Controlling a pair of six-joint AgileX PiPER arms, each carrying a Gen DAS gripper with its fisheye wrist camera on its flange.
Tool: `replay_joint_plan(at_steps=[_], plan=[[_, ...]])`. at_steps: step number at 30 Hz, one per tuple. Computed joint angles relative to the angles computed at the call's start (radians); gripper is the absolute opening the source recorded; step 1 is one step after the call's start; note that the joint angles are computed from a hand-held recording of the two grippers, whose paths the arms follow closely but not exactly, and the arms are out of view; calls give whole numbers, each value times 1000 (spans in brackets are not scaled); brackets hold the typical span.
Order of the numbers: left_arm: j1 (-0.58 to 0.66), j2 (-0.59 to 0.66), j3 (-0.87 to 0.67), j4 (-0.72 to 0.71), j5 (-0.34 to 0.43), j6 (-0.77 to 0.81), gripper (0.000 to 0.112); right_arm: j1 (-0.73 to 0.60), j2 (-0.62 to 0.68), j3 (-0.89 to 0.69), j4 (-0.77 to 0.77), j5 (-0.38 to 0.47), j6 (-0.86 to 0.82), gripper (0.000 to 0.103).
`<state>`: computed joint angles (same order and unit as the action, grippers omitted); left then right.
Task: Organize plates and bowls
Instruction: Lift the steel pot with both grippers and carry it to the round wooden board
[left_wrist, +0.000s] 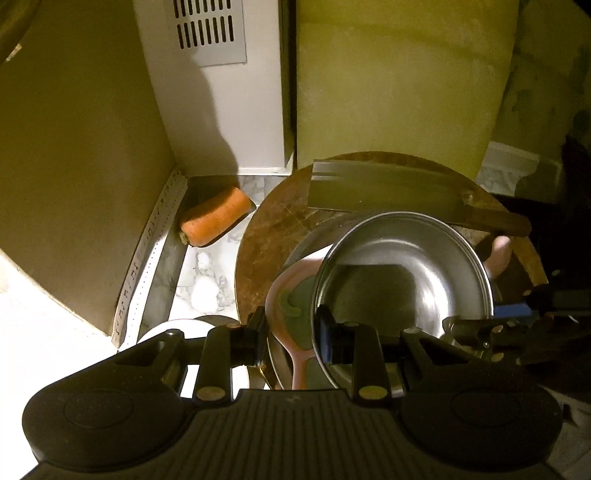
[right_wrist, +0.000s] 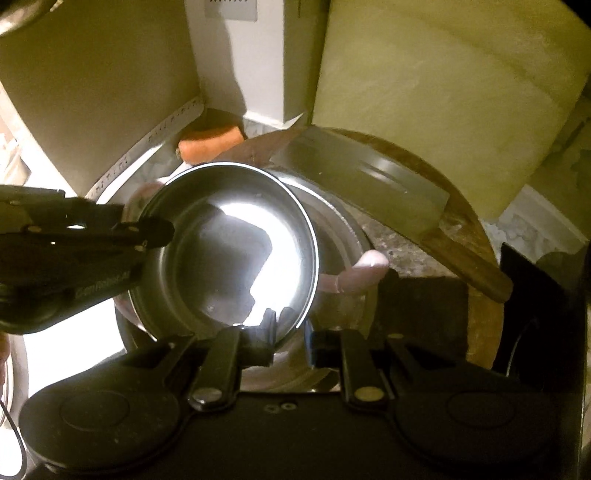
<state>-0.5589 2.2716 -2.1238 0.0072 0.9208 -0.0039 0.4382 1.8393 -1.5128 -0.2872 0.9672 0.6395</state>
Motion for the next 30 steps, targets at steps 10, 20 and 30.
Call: replay_joint_plan(at_steps=[10,20,30], plan=[[-2,61,-137,-30,122,47,27,-42,-25,12,73,4,-89,17],[11,62,-138,-56,121,60,27,-36,-31,23,55,-13,-79,25],[37,-19,-26,-80,33,63,28,-12,-51,21,-31,-30,0,40]])
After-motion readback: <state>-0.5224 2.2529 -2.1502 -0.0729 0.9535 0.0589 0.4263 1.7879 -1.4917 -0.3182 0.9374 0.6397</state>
